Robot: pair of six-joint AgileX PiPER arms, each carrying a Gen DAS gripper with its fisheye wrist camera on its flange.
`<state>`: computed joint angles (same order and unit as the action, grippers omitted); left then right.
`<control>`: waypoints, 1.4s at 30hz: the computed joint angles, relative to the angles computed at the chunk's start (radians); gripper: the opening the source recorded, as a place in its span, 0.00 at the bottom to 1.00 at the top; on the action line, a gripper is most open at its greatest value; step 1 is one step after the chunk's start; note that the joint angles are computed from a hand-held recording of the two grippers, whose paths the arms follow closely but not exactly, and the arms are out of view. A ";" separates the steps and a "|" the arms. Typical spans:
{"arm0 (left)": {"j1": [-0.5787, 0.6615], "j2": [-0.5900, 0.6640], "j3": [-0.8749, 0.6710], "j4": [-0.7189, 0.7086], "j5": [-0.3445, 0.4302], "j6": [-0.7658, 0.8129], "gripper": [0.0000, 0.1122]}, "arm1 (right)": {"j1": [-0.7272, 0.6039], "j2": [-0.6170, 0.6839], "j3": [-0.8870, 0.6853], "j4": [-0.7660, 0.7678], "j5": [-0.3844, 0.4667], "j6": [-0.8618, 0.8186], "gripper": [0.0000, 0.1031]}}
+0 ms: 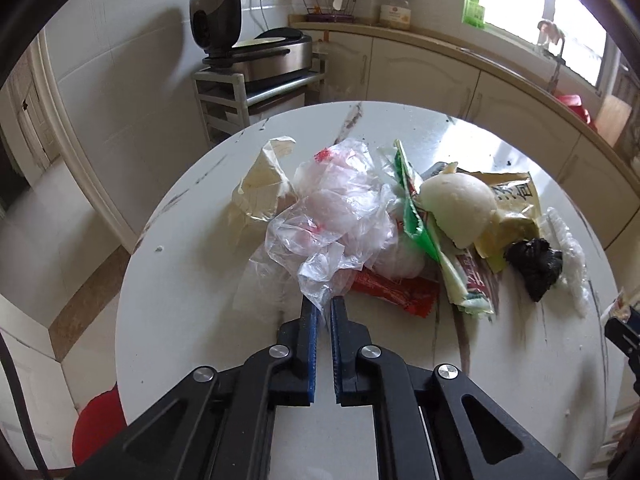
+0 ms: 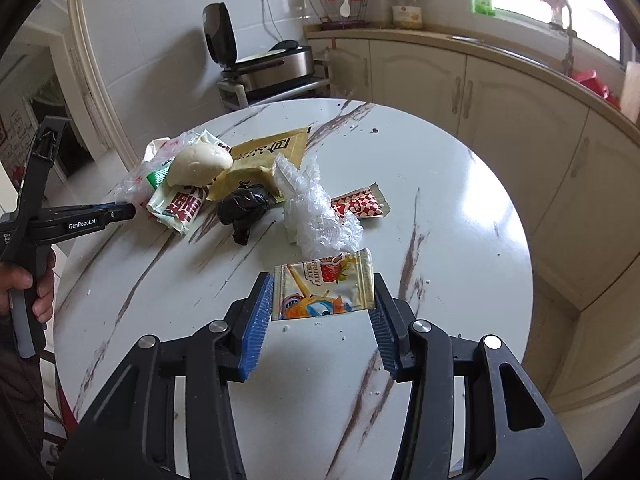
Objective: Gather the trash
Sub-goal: 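Grasp the colourful snack wrapper with the right tool while the left tool grasps the red-printed plastic bag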
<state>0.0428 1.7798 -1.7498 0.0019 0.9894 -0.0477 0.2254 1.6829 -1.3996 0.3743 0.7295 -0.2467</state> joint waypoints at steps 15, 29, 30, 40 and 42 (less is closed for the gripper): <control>0.051 -0.527 0.492 -0.194 0.026 0.183 0.12 | -0.012 -0.217 0.223 0.136 0.018 -0.075 0.43; 0.015 -0.402 0.424 0.111 0.001 -0.134 0.88 | -0.030 -0.235 0.275 0.192 0.003 -0.119 0.43; 0.007 -0.375 0.401 0.141 0.011 -0.157 0.87 | -0.031 -0.229 0.273 0.194 0.002 -0.121 0.43; -0.037 -0.390 0.355 0.148 0.014 -0.151 0.41 | -0.078 -0.235 0.287 0.266 0.002 -0.195 0.43; -0.083 -0.421 0.353 0.153 0.021 -0.155 0.41 | -0.101 -0.253 0.296 0.287 0.009 -0.215 0.43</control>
